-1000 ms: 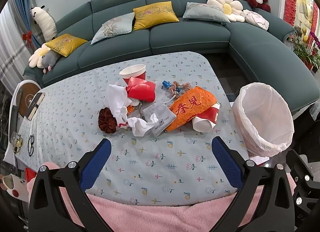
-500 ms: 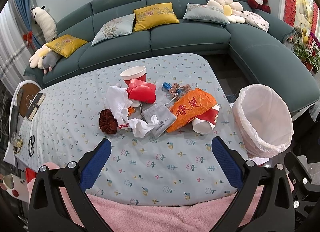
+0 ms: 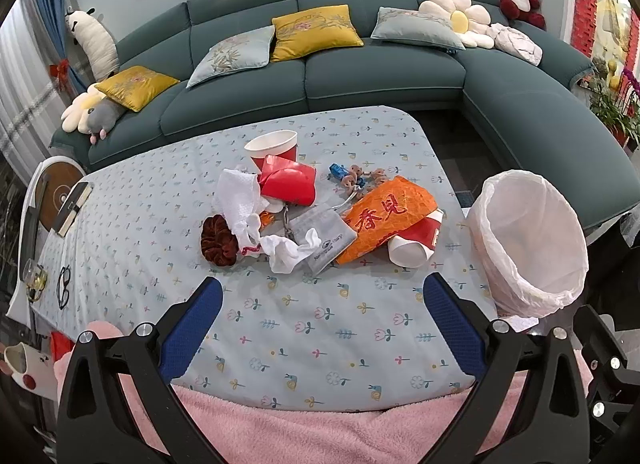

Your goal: Collect trash

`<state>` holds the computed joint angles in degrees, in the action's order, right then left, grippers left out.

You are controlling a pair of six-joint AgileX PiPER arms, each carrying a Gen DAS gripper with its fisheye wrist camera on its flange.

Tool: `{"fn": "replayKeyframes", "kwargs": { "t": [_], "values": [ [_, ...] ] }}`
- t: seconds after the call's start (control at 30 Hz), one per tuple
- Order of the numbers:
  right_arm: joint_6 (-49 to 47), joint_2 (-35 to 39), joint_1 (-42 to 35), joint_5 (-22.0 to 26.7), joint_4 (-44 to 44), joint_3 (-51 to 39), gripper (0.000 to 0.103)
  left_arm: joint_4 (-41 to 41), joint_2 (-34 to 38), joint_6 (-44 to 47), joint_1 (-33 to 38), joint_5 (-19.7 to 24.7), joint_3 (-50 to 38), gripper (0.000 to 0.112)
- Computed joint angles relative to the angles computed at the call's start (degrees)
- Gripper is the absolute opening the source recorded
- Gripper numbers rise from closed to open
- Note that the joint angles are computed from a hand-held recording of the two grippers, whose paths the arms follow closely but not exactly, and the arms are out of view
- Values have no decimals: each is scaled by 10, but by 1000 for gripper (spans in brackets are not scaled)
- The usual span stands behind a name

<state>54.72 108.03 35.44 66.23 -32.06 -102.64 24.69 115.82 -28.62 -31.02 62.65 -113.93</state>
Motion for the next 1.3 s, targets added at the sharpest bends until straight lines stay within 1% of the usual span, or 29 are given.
{"fn": "replayKeyframes", "kwargs": {
  "t": [0.9, 1.3],
  "values": [
    [21, -11, 11, 5, -27, 19, 96, 11, -17, -4, -10, -20, 32, 96],
    [18, -10, 7, 2, -20, 19, 96, -8, -6, 8, -2, -8, 17, 96]
  ]
}}
